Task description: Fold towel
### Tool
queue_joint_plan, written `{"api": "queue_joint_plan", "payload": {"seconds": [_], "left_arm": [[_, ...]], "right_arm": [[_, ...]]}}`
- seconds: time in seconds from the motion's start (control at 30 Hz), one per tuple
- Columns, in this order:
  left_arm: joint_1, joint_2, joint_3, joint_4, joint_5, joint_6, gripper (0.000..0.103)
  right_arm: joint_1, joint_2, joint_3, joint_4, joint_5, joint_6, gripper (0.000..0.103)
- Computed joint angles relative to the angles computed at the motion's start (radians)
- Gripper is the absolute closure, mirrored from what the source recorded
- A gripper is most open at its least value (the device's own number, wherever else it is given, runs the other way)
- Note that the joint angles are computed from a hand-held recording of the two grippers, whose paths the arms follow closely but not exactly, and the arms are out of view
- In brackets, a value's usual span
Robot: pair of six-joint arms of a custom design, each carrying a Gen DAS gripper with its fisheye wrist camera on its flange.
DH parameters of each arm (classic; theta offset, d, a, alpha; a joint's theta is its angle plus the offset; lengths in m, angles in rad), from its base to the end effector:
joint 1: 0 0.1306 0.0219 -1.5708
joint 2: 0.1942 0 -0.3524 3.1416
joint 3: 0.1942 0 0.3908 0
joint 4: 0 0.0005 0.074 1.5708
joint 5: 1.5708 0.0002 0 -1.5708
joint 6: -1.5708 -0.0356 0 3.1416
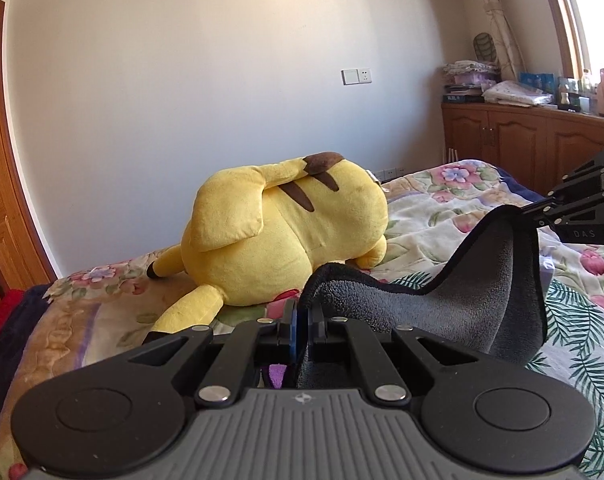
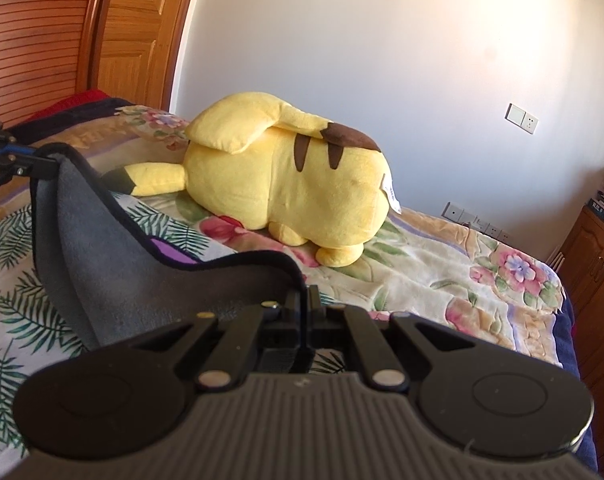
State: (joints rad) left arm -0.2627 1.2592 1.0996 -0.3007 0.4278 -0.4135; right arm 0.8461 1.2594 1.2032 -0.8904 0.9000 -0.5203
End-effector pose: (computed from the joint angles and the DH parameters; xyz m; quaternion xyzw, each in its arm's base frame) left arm 0.4419 -0.1346 0.3710 0.3810 0.7463 -0.1411 0.5273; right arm 0.3042 0.3008 0.3805 -0.0072 0.8673 -0.1465 0.4758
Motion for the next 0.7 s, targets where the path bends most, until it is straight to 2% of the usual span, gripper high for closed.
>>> {"api": "queue_joint_plan", "payload": {"seconds": [0.23,0.7], "left_arm": [[-0.016,0.057,0.012,0.066,-0.052,0.015,0.103],[-0.046,0.177,0.057,0.132,-0.122,0.027,0.103]], "right_arm": [[-0.033,0.014,-0.024,0.058,0.012,0.02,0.1],[-0.093,0.058,-0.052,0.166,-0.022,0.095,0.1]]}}
